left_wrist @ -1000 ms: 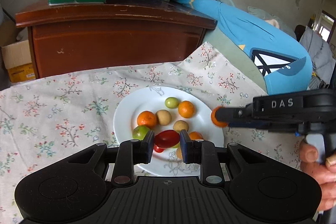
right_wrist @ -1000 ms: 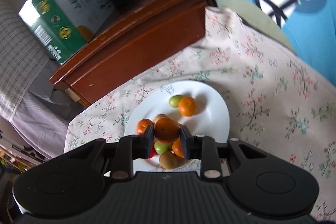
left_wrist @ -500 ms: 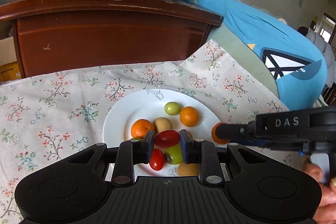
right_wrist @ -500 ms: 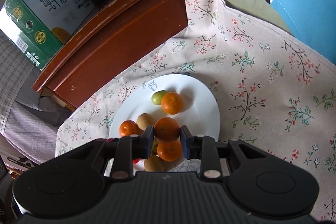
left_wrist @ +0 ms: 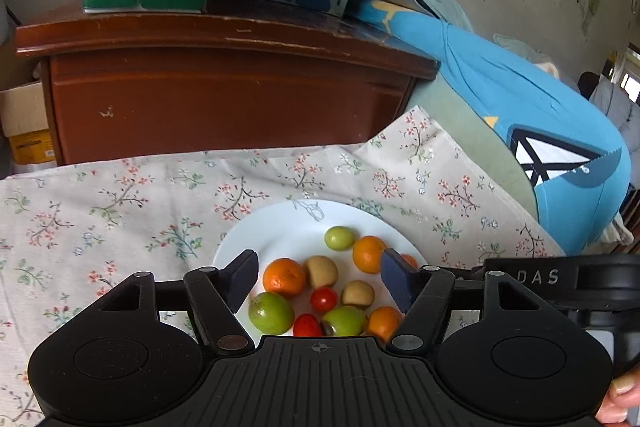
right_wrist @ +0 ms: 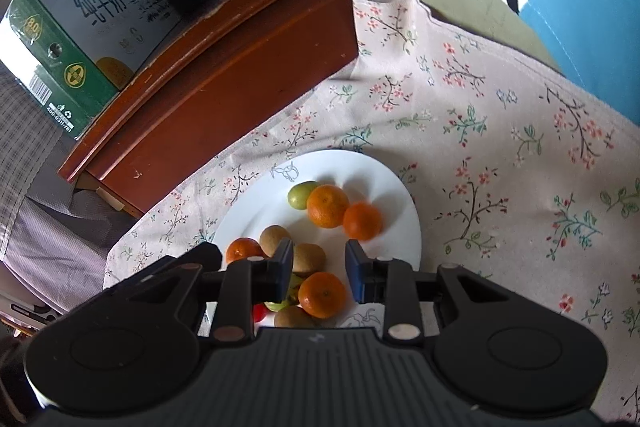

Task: Organize fruits
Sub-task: 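Withdraw both open tools from the plate toward the last fruit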

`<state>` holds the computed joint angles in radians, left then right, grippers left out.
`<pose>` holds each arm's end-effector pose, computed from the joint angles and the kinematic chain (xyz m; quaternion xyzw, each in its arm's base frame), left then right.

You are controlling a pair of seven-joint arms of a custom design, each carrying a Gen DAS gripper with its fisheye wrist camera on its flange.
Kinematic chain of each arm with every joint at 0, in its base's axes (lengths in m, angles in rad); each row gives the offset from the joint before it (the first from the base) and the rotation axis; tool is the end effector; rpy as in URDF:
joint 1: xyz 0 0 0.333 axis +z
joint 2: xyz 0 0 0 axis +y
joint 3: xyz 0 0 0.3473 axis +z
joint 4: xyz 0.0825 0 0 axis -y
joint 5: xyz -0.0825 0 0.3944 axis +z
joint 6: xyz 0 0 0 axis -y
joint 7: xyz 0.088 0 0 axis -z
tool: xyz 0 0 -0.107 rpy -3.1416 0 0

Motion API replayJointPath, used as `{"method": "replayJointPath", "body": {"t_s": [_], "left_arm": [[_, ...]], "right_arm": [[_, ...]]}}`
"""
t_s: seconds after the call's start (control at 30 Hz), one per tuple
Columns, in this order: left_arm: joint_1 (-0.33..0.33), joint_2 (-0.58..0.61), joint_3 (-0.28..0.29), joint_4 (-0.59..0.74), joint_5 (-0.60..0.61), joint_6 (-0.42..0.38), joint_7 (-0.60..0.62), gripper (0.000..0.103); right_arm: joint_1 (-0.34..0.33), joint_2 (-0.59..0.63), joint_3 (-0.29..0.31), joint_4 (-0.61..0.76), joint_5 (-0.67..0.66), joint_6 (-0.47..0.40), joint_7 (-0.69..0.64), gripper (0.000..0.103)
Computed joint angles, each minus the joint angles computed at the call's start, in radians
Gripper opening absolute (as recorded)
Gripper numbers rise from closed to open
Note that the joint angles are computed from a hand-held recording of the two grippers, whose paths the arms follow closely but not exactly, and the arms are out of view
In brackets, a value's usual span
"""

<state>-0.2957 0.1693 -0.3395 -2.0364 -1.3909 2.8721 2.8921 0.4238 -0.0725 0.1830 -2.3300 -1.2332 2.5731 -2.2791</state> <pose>0.5312 -0.3124 0.4295 -0.3882 0.8019 -0.4512 0.0524 0.4214 0.3125 0.4153 -0.3273 0.8520 -0.2051 0.3534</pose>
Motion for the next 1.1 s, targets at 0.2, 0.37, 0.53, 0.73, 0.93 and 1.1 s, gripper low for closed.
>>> {"method": "replayJointPath", "body": {"t_s": [0.2, 0.37, 0.53, 0.73, 0.93, 1.1], "left_arm": [[-0.009, -0.028, 0.012, -0.028, 0.136, 0.044, -0.125, 0.076], [-0.002, -0.052, 0.024, -0.051, 0.252, 0.054, -0.226, 0.08], [0.015, -0.072, 0.045, -0.066, 0.389, 0.036, -0.311, 0.08], [0.035, -0.095, 0.065, -0.085, 0.489, 0.049, -0.416, 0.081], [0.04, -0.1, 0.079, -0.117, 0.638, 0.081, -0.539, 0.081], [0.033, -0.093, 0.101, -0.142, 0.834, 0.106, -0.696, 0.082]], "right_arm": [[0.001, 0.005, -0.002, 0.004, -0.001, 0.016, -0.017, 0.03], [0.005, 0.016, -0.001, 0.013, 0.005, 0.014, -0.049, 0.031], [0.012, 0.033, -0.003, 0.028, 0.012, 0.023, -0.098, 0.031], [0.028, 0.059, -0.007, 0.056, -0.002, 0.029, -0.151, 0.032], [0.049, 0.087, -0.009, 0.091, -0.036, 0.04, -0.192, 0.032], [0.064, 0.12, -0.017, 0.12, -0.049, 0.085, -0.221, 0.032]]}}
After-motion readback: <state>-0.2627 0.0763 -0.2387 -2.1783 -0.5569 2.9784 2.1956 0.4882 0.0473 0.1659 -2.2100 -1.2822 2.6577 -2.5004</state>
